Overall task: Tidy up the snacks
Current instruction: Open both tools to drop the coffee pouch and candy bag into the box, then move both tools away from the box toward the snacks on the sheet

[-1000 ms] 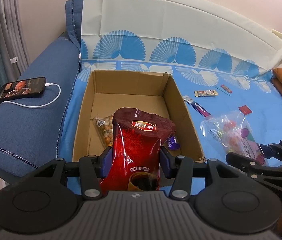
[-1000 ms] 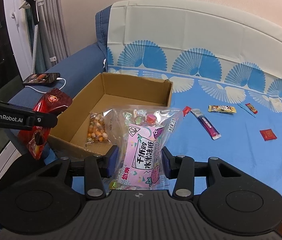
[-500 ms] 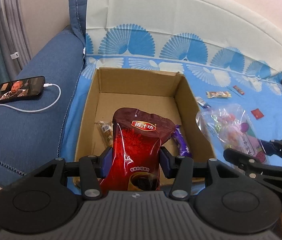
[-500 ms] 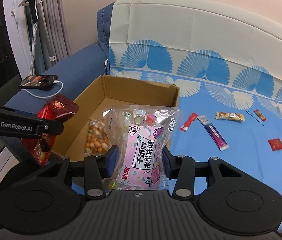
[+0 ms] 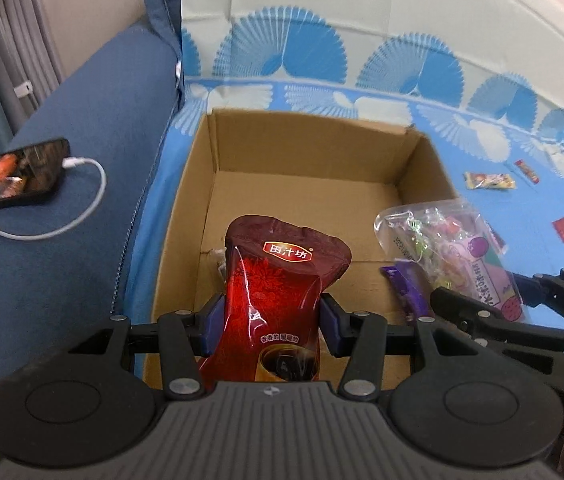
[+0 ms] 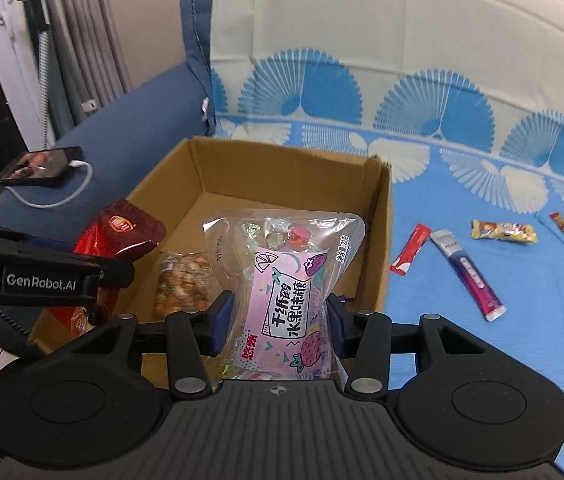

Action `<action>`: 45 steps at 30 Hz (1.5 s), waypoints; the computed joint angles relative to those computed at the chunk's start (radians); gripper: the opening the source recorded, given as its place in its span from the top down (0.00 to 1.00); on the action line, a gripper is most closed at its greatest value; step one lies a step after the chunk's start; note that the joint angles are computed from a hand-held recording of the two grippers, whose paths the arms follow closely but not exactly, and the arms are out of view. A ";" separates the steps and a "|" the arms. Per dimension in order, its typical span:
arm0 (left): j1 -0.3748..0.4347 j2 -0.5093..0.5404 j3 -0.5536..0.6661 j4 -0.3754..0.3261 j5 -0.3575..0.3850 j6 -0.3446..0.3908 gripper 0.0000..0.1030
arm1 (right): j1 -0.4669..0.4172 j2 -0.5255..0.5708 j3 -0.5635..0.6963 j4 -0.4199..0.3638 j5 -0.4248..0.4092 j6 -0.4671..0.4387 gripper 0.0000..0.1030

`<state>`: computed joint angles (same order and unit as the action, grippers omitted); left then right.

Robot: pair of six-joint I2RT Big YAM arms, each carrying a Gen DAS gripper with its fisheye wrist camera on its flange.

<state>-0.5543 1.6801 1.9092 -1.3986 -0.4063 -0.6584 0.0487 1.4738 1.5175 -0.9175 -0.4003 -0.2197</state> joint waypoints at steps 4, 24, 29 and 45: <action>0.043 0.026 -0.024 0.015 0.055 0.035 0.33 | 0.014 0.052 0.024 -0.003 -0.012 -0.026 0.11; 0.072 0.008 -0.141 0.051 0.106 0.026 0.05 | 0.025 0.201 0.096 0.047 0.090 0.022 0.03; 0.060 -0.004 -0.159 0.035 0.088 0.003 0.05 | 0.037 0.213 0.111 0.036 0.087 0.005 0.03; 0.036 -0.001 -0.033 -0.047 0.071 -0.078 0.05 | -0.043 0.025 0.019 -0.011 0.016 -0.004 0.03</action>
<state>-0.5184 1.6795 1.8758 -1.4457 -0.3350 -0.7361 0.0062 1.4988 1.5369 -0.9280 -0.3839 -0.2241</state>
